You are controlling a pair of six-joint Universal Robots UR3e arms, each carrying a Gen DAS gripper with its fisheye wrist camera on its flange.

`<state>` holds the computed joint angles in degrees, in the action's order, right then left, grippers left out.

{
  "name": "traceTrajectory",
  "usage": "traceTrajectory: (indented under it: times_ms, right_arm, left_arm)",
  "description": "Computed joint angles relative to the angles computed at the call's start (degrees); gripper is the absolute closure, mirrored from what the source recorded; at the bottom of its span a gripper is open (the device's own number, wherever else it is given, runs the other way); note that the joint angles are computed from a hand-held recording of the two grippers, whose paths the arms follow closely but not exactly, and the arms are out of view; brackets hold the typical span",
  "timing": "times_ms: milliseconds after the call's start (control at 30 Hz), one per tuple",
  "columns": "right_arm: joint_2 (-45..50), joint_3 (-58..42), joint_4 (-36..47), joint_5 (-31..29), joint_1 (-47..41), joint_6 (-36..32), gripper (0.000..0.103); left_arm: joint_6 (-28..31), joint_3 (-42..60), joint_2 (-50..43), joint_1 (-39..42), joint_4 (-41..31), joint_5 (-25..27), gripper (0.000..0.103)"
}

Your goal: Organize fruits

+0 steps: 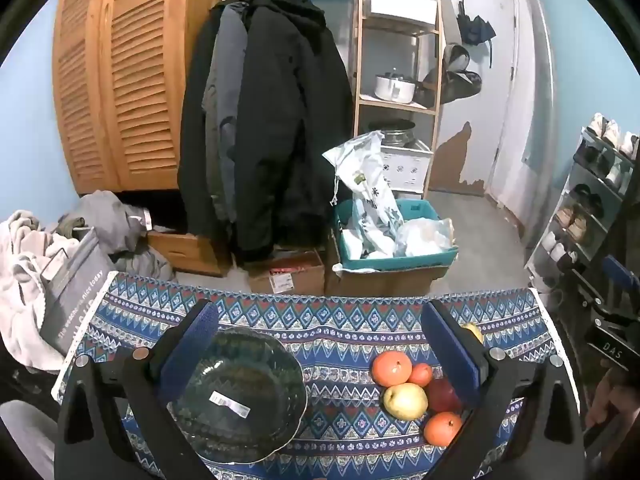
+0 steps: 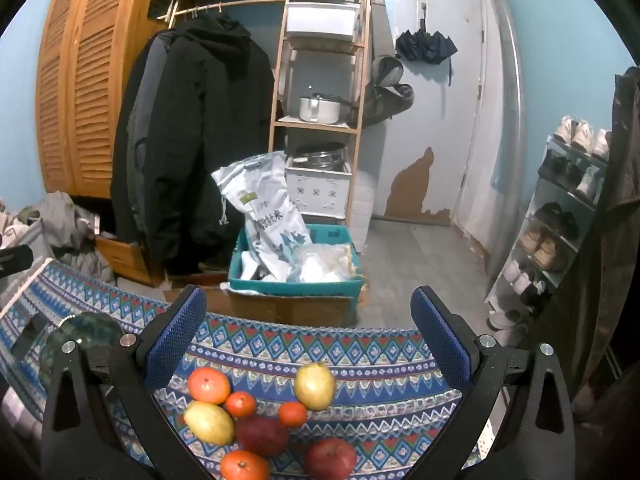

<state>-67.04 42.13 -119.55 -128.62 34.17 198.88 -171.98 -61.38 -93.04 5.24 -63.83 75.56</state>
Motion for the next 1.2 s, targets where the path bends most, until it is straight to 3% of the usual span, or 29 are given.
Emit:
traceTrajectory:
  times_ms: [433, 533, 1200]
  right_arm:
    - [-0.50, 0.95, -0.40, 0.58, -0.21, -0.15, 0.003]
    - [-0.18, 0.46, -0.11, 0.25, 0.04, -0.03, 0.003]
    - [0.69, -1.04, 1.01, -0.14, 0.36, 0.17, 0.003]
  left_arm:
    - [0.48, -7.52, 3.13, 0.87, 4.22, -0.62, 0.001]
    - [0.50, -2.69, 0.86, 0.06, 1.37, -0.12, 0.001]
    - [0.93, -2.21, 0.92, 0.39, 0.90, -0.74, 0.001]
